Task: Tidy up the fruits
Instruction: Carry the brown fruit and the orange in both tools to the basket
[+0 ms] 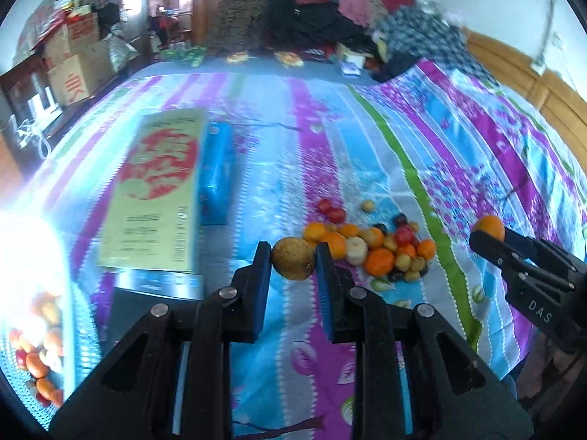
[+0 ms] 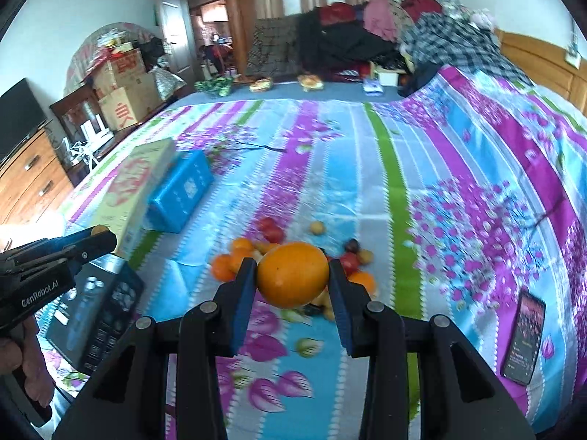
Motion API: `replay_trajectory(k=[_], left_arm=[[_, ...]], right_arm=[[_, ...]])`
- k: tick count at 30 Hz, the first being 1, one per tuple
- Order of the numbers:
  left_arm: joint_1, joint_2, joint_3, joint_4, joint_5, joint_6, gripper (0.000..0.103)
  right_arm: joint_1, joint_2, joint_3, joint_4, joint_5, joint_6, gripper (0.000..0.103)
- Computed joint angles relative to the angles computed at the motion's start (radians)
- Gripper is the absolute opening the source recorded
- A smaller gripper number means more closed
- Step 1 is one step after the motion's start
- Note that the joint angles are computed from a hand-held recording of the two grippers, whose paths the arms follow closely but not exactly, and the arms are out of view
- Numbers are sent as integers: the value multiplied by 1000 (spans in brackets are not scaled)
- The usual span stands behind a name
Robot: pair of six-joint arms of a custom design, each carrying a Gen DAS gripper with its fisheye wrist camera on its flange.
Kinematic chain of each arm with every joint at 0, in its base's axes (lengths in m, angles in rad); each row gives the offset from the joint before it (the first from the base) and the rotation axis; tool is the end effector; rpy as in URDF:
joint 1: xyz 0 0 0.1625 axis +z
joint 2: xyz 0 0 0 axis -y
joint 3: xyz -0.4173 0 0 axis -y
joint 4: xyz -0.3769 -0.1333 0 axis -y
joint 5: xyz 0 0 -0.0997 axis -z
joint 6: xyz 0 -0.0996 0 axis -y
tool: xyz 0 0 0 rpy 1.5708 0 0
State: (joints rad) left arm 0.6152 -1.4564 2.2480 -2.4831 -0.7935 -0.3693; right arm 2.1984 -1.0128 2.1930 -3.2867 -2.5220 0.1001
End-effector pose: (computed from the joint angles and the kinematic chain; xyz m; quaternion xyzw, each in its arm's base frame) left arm -0.2258 -0.4083 0.2504 0.2450 0.8909 -0.2767 0.2639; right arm 0.3240 -0.3576 0.1691 0.1065 -0.8593 0.3770 0.3289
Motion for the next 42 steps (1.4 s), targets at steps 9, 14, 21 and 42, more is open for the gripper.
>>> replay_trajectory(k=[9,14,21,42], left_arm=[[7,-128,-4,110,74,-49,25],[24,-203,-12,175,120,-73,25],[47,-296,-22,286,187,-133,25],[140,-567,-70,602,295,-323,25]], right_arm=[[60,88,-136,97,59,8,42],[85,148,-215,140,95,-3,42],[115,241,-339,204,165,-30,42],[207,550,-796,532,348,-91,42]])
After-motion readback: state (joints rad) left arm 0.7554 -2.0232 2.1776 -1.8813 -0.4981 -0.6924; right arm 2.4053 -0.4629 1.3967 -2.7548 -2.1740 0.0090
